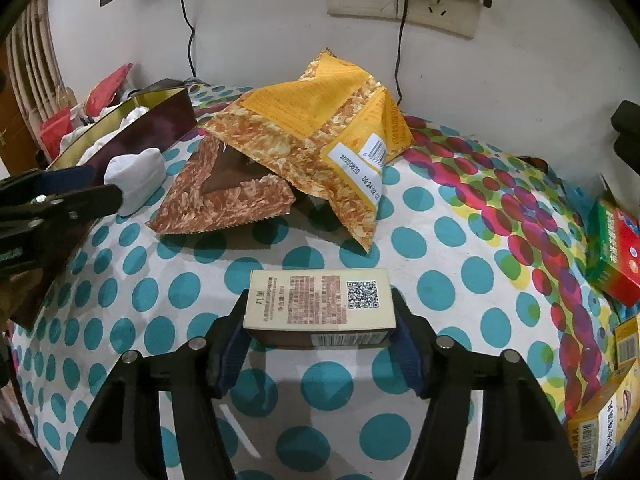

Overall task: Organize objects
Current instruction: 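Close the left gripper around the white sock on the table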

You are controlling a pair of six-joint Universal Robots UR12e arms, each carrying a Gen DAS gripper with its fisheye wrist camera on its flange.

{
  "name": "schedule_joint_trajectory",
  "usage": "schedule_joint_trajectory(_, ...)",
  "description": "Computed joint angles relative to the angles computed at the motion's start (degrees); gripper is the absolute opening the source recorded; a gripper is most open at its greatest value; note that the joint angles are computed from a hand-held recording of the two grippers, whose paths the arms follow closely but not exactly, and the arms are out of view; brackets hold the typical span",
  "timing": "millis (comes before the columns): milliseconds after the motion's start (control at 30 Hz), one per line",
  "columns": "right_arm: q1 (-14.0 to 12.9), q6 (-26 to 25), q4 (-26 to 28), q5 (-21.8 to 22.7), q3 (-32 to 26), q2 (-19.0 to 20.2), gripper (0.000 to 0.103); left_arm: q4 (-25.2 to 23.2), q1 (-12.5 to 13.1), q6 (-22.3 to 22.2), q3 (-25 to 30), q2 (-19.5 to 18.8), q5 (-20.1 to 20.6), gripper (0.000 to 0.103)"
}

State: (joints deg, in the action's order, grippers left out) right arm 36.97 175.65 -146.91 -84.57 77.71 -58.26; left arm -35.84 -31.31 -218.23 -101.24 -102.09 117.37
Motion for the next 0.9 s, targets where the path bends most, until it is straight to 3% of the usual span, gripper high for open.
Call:
schedule_joint_trajectory(133, 0.2, -0.4, 0.1, -0.7, -0.1, 0.0, 0.061, -1.4, 0.8, -0.8, 0.2, -0.4, -1.2, 0.071)
schedule_joint_trajectory(500, 0.2, -0.4, 0.2, -0.9, -0.1, 0.1, 0.061, -5.3, 0.7, 2.6, 3.6, -3.7, 4.2, 0.071)
schedule_joint_trajectory(667, 0.3, -0.3, 0.3, -0.6, -0.2, 0.1, 0.063, -3.3, 0.8, 4.1, 3.4, -4.0, 4.8, 0.071)
schedule_joint_trajectory(700, 0.2, -0.2, 0.2, -0.7, -0.2, 0.1, 0.063, -3.8, 0.8, 4.2, 3.5, -4.0, 4.9, 0.070)
schedule_joint_trajectory(800, 0.2, -0.2, 0.2, -0.7, -0.1, 0.1, 0.063, -7.2, 0.6, 2.8, 4.5, -4.4, 7.6, 0.042)
schedule_joint_trajectory(900, 0.3, -0.2, 0.2, -0.7, -0.2, 0.1, 0.063, -4.1, 1.6, 2.3, 3.2, -3.4, 4.5, 0.039)
